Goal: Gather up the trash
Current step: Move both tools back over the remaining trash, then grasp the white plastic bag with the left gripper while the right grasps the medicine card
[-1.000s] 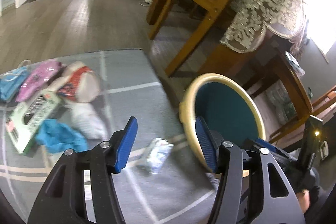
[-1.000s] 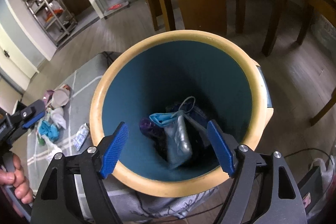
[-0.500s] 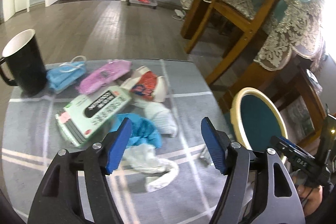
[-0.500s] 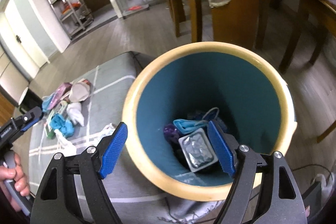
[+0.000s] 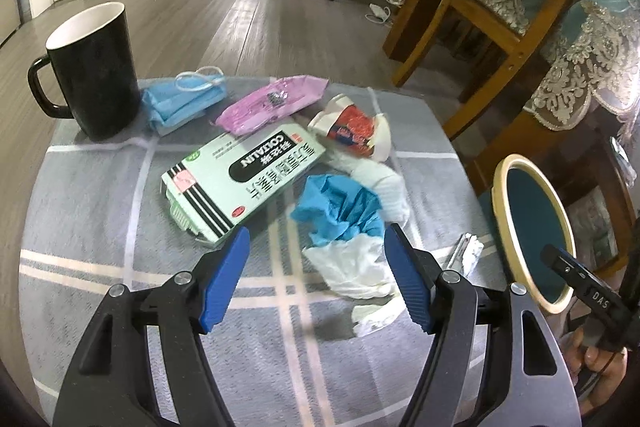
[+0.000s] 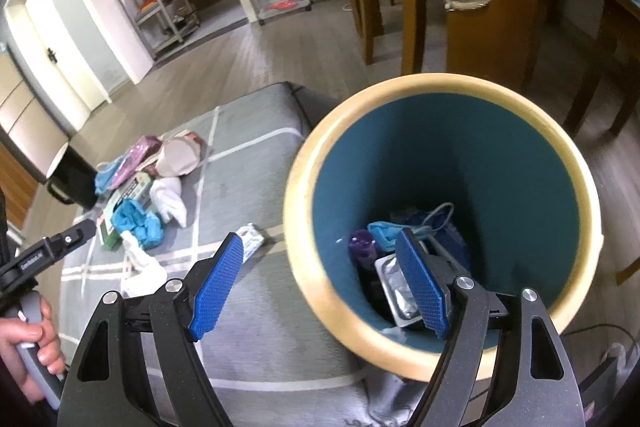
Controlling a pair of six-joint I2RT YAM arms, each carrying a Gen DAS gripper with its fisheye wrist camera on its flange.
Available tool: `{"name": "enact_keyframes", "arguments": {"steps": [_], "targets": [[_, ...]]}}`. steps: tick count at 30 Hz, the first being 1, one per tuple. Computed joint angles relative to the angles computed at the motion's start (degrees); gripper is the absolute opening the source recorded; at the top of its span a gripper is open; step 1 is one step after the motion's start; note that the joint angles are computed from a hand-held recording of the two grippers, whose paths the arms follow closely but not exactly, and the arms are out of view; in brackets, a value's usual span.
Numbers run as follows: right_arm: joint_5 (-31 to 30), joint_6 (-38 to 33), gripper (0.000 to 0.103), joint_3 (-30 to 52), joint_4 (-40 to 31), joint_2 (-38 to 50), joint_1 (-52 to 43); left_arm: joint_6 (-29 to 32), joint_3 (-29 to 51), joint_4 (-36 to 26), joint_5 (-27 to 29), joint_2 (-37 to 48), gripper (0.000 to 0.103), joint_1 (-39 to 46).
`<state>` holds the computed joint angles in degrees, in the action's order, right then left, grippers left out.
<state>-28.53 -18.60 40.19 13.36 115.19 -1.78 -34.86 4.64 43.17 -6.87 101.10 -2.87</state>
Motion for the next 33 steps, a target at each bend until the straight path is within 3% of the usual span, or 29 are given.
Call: {"name": "enact_keyframes", "arguments": {"steps": [8,14,18,19,23,33], "targets": [[0.9,-1.3,0.079,-2.0,1.0,-0.5,3.9,-0.4,2.6,5.7,1.9,10.3,0.069,-2.8],[1.8,-2.7,0.079,-3.0,1.9,-0.1,5.8,-0.8,8.7,3.3,2.8,16.7,0.069,-7.1],[2.0,-3.2,0.079,-3.2,2.3,0.3,6.4,-0.4,12.0,0.3,3.5,19.5,0.049,-8.6],[1.7,-3.1,0.079,-3.4,2.5,0.2,6.4,0.0,11.9,0.2,3.9,19.2,0.037,-8.7],[1.5,-2.5,0.079,-3.9,3.2,0.1,7.8,1.0,10.8,-1.5,5.2,16.9,0.011,-8.3],[3.4,-1.7,0.079,-4.7,4.9,0.7,13.5,2.3,-0.1,5.0,11.1,8.7,0.008,3.6]]}}
